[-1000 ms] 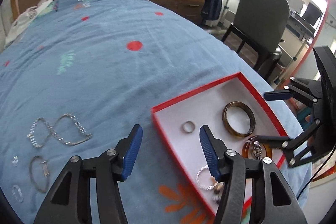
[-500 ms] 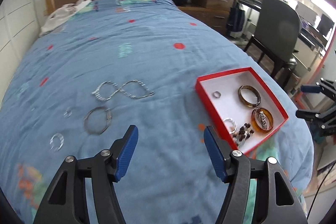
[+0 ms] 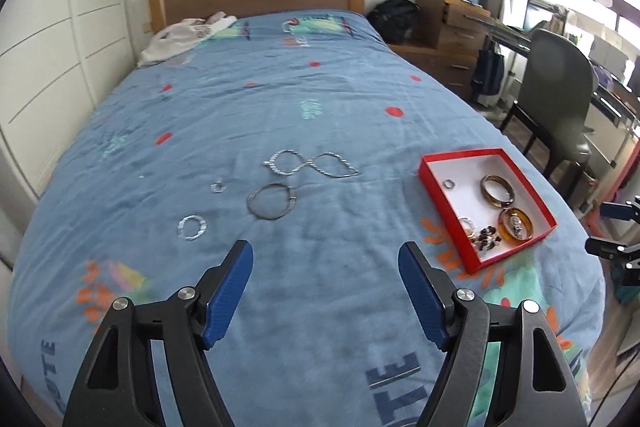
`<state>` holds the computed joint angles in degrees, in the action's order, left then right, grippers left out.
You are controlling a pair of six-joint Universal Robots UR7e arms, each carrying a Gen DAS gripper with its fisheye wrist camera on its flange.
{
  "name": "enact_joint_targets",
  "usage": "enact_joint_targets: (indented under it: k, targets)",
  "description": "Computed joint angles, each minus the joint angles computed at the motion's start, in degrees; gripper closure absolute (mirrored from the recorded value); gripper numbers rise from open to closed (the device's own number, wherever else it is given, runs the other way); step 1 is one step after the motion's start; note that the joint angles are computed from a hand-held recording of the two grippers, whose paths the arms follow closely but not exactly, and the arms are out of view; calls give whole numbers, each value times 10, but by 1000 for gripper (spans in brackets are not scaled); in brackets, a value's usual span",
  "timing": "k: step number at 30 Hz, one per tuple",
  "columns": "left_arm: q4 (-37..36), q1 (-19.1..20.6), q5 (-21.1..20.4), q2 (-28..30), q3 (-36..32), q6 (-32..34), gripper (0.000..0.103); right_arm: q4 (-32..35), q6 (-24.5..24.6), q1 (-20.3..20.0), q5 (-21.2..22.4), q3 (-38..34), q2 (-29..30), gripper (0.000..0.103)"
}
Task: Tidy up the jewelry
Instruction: 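Withdraw both tools from the red box, then grasp the twisted silver hoop with the left tool while the right tool grasps the thin silver bangle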
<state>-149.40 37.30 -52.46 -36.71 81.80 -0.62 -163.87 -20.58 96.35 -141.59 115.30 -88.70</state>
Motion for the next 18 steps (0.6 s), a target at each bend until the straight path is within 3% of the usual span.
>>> enact_joint_targets:
  k: [9,18]
  targets:
    - [-43,6,24,-37,47,10,28,-27,18,45,-8,-7,46,25]
    - [-37,47,36,-22,20,19,28,-37,9,41,33,-77,142,25]
